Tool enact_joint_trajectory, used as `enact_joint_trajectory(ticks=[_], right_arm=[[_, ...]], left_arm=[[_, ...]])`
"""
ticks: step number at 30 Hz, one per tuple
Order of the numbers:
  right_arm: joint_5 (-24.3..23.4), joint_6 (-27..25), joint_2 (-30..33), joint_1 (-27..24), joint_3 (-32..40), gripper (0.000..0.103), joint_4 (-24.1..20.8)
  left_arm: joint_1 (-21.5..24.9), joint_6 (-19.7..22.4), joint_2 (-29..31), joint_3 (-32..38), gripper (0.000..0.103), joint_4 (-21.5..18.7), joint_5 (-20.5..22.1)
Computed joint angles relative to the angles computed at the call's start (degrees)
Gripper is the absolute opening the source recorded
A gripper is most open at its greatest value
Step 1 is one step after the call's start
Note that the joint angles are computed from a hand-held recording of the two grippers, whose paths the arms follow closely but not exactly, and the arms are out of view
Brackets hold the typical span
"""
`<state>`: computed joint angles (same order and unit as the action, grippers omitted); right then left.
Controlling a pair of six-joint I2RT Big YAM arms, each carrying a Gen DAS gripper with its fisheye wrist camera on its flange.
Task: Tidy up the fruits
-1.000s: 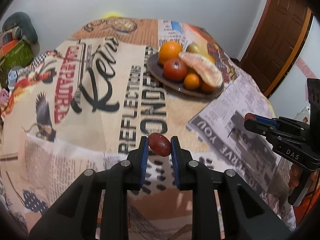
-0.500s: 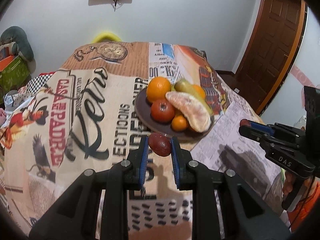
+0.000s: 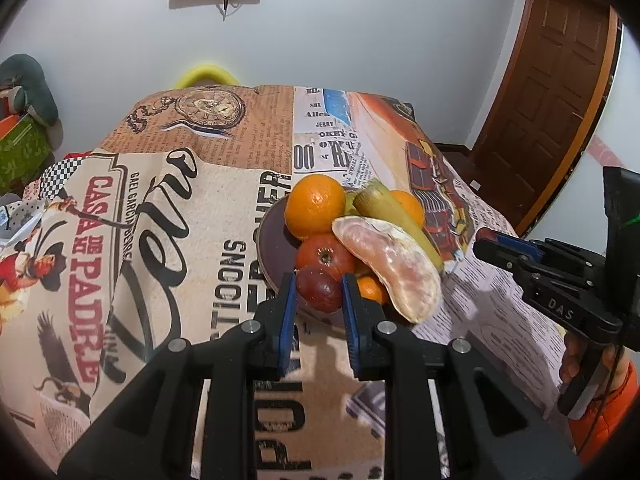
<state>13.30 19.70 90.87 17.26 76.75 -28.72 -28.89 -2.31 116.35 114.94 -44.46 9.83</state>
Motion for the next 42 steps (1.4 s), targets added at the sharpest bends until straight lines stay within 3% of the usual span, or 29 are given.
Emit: enact_joint_trajectory(ticks=[10,25,28,31,37,42], right_arm=[[-2.3,-0.8,5.2,-2.7,4.2,0.019,-0.8],[-5.5,-0.3,8.2,-3.7,6.2,0.019,-1.5],[-6.1,-0.1,8.6,-3.8,6.8,0.023,-2.2],[-5.6,0.0,8.2,-3.8,6.5,0.029,-1.9],[-4.5,-0.3,6.0,-3.6,5.1,0.029,-1.1],[-2.6,0.4,1.4,-2.8,2.6,0.029,0.4]], left_arm=[[-0.1,-0.5,6.3,8.0,0.022,-3.7,0.8],[-0.1,-0.7,9.8,11.9,0.022,-8.3,2.3],[-0.1,-0.8,10.0,12.2,0.03,-9.1,2.8],[-0.2,-0.5,9.5,11.5,0.031,-8.9,2.8],[-0.4,-0.6,7.0,9.1,0.031,-7.1,1.6],[-0.4,-1.3,1.3,3.8,0.031,-2.7,0.5]])
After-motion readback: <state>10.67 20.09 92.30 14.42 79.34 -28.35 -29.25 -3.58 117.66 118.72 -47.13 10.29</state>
